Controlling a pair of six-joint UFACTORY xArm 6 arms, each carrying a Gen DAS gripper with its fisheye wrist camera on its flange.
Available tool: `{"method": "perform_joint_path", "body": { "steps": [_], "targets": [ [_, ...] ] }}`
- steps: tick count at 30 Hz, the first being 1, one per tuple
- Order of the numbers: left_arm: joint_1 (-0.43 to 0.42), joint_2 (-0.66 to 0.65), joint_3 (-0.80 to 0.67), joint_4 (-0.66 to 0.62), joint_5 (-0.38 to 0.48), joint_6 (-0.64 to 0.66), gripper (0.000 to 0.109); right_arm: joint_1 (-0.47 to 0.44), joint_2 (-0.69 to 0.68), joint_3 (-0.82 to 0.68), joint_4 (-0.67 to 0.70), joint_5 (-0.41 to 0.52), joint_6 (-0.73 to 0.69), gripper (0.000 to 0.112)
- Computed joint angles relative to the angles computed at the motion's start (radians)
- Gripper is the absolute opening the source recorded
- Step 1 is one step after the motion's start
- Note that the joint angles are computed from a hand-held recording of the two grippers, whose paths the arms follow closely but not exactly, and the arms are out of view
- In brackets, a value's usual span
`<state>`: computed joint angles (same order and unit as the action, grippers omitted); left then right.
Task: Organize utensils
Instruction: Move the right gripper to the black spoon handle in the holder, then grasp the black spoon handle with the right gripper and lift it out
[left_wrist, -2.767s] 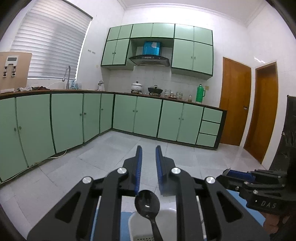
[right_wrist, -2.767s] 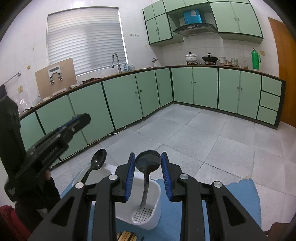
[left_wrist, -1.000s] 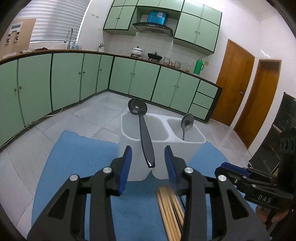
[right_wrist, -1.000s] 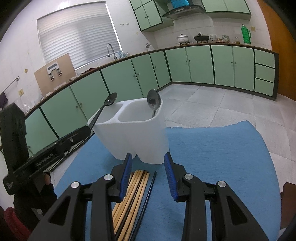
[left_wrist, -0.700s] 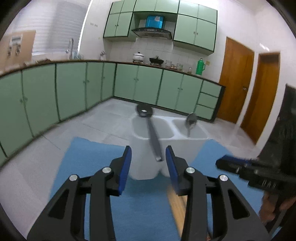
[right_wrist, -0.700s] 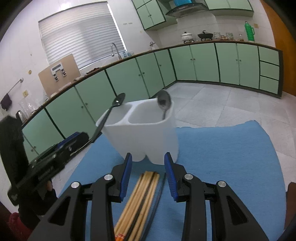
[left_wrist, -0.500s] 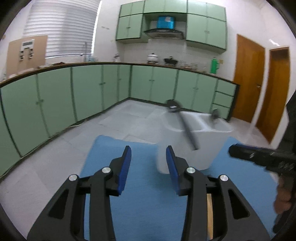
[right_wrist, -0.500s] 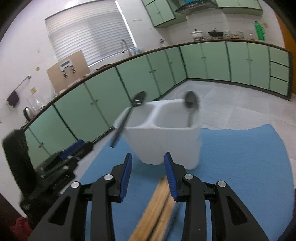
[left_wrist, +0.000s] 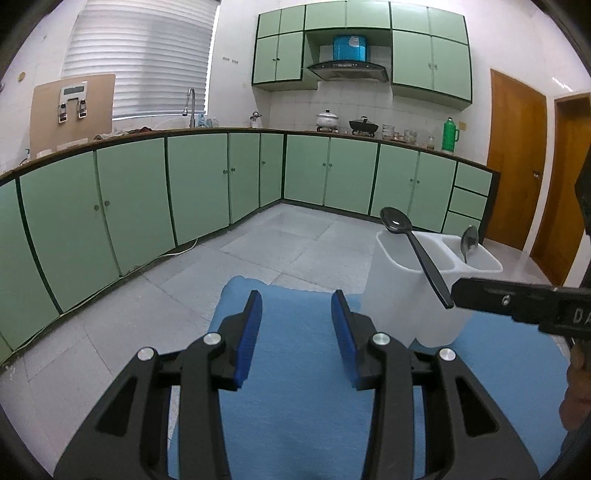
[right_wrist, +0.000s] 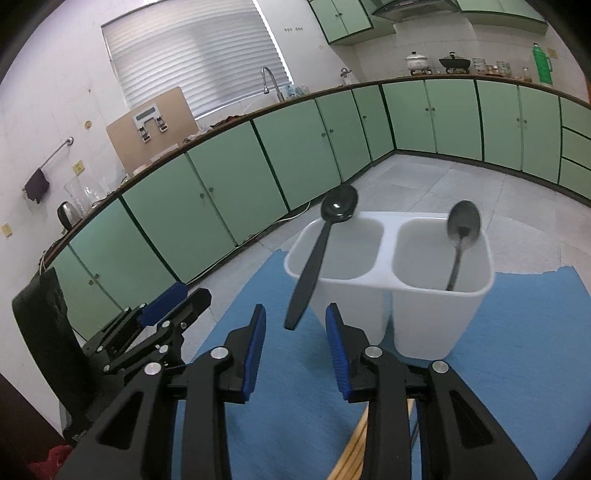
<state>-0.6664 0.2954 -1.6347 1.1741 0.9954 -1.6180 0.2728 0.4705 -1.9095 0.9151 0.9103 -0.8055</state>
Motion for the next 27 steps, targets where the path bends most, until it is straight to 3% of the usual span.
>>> {"method": "perform_joint_path", "body": {
  "steps": [13,23,27],
  "targets": [
    [-0.006,-0.001,-0.01,0.018,0.018,0.026,0.043,-0.009,0.11,-0.145,-0.014,0.077,0.099,0.019],
    [-0.006,0.006,-0.016,0.013,0.01,0.026,0.045,-0.018,0.119,-0.157,0.004,0.102,0.089,0.004],
    [-0.002,0.011,-0.022,0.003,-0.001,0.029,0.045,-0.018,0.092,-0.121,0.017,0.086,0.061,0.004]
  ]
}}
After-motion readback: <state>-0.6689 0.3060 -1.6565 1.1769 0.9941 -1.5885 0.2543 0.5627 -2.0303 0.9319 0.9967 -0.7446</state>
